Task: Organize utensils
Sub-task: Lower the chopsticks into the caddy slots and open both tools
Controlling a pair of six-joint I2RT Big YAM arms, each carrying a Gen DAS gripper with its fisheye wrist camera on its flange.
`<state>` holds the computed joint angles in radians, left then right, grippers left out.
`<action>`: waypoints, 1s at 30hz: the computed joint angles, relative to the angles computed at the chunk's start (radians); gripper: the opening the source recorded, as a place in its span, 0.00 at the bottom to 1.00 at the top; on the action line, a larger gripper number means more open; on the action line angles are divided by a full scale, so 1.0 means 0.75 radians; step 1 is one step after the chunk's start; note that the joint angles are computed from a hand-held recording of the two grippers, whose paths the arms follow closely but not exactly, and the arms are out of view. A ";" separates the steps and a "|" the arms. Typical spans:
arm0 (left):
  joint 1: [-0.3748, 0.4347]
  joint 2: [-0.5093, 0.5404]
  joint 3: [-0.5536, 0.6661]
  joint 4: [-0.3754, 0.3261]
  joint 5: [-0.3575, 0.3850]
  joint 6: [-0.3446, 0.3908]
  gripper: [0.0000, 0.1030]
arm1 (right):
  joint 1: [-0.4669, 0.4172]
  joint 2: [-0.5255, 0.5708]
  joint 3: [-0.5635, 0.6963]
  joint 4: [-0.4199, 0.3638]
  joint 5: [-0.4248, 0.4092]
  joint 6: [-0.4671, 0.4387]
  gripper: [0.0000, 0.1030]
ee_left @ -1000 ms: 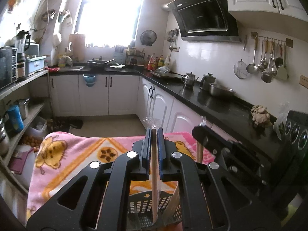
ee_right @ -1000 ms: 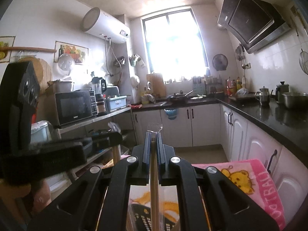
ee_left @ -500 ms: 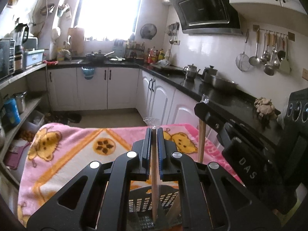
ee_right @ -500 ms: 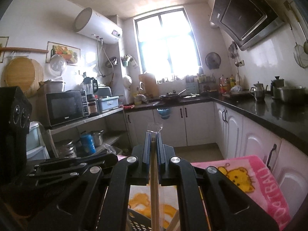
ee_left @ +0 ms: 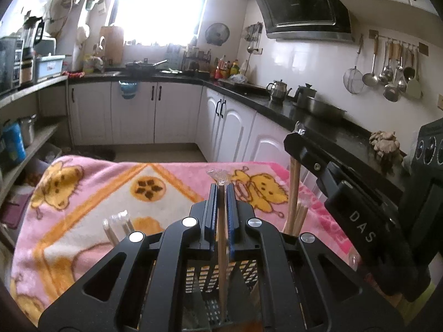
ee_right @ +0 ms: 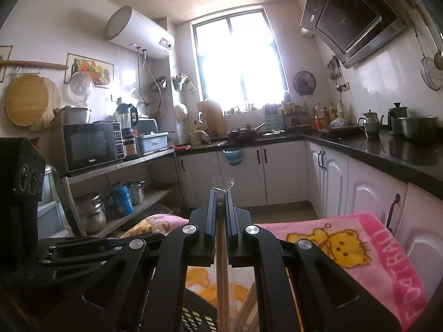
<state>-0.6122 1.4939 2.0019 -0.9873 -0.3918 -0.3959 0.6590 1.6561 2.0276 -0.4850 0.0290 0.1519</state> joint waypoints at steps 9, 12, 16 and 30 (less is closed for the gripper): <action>-0.003 -0.035 -0.089 0.056 -0.003 0.004 0.02 | -0.002 -0.038 -0.091 0.058 0.013 -0.011 0.06; -0.004 -0.042 -0.106 0.059 -0.003 0.006 0.02 | -0.005 -0.060 -0.141 0.090 0.019 -0.004 0.06; -0.004 -0.052 -0.128 0.057 -0.008 0.004 0.02 | -0.006 -0.089 -0.198 0.113 0.024 0.000 0.06; -0.004 -0.064 -0.137 0.002 -0.017 -0.005 0.02 | -0.020 -0.175 -0.296 0.050 -0.022 0.024 0.06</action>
<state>-0.6155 1.4462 1.8991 -0.9856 -0.4042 -0.3996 0.6439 1.5249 1.8055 -0.4473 0.0126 0.1699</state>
